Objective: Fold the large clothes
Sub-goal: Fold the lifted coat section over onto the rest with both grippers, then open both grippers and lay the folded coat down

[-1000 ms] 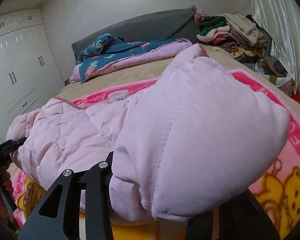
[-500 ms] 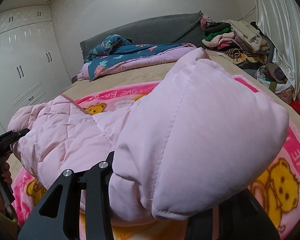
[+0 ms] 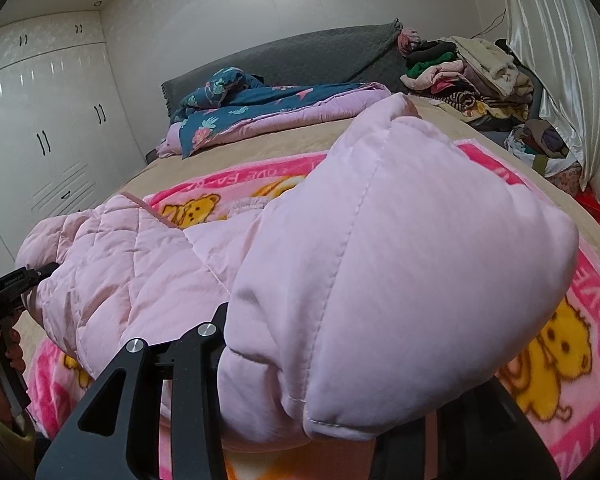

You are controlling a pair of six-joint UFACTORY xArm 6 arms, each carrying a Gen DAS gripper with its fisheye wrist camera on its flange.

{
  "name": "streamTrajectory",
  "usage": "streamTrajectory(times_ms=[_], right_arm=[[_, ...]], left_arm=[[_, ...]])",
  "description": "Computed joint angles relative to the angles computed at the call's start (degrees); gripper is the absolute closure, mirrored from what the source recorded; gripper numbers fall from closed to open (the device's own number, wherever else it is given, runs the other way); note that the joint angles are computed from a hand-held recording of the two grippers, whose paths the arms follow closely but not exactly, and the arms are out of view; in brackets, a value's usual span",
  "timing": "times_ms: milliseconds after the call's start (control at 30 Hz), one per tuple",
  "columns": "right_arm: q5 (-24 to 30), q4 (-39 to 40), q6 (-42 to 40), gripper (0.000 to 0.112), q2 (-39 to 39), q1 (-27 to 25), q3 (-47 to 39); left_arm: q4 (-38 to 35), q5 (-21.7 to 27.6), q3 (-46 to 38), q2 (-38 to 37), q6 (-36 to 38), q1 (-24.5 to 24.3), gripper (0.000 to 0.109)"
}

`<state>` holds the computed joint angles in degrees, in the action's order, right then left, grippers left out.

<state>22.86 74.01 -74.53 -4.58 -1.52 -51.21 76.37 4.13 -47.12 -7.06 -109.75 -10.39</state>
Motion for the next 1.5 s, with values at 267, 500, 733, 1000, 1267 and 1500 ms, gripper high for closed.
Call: streamTrajectory(times_ms=[267, 500, 733, 1000, 1267, 1500], right_arm=[[0.22, 1.29, -1.01, 0.075, -4.74, -0.75, 6.15], [0.92, 0.82, -0.21, 0.074, -6.08, -1.76, 9.14], [2.89, -1.17, 2.32, 0.07, -5.16, -3.43, 9.67], [6.01, -1.5, 5.5, 0.055, -3.23, -5.89, 9.87], [9.08, -3.48, 9.94, 0.033, -1.94, -8.24, 9.84], [10.3, -6.37, 12.31, 0.023, -3.28, -9.6, 10.77]], left_arm=[[-0.42, 1.11, 5.08, -3.99, 0.82, -1.07, 0.078], [-1.29, 2.7, 8.2, -5.72, 1.98, -2.39, 0.076], [-0.78, 3.47, 10.35, -6.04, 1.51, -2.72, 0.071], [-1.75, 2.5, 11.43, -5.41, 1.22, -2.02, 0.061], [-6.51, 1.63, 12.78, -5.05, 4.4, -1.38, 0.047], [-14.38, 3.79, 14.27, -6.22, 10.51, -2.61, 0.031]])
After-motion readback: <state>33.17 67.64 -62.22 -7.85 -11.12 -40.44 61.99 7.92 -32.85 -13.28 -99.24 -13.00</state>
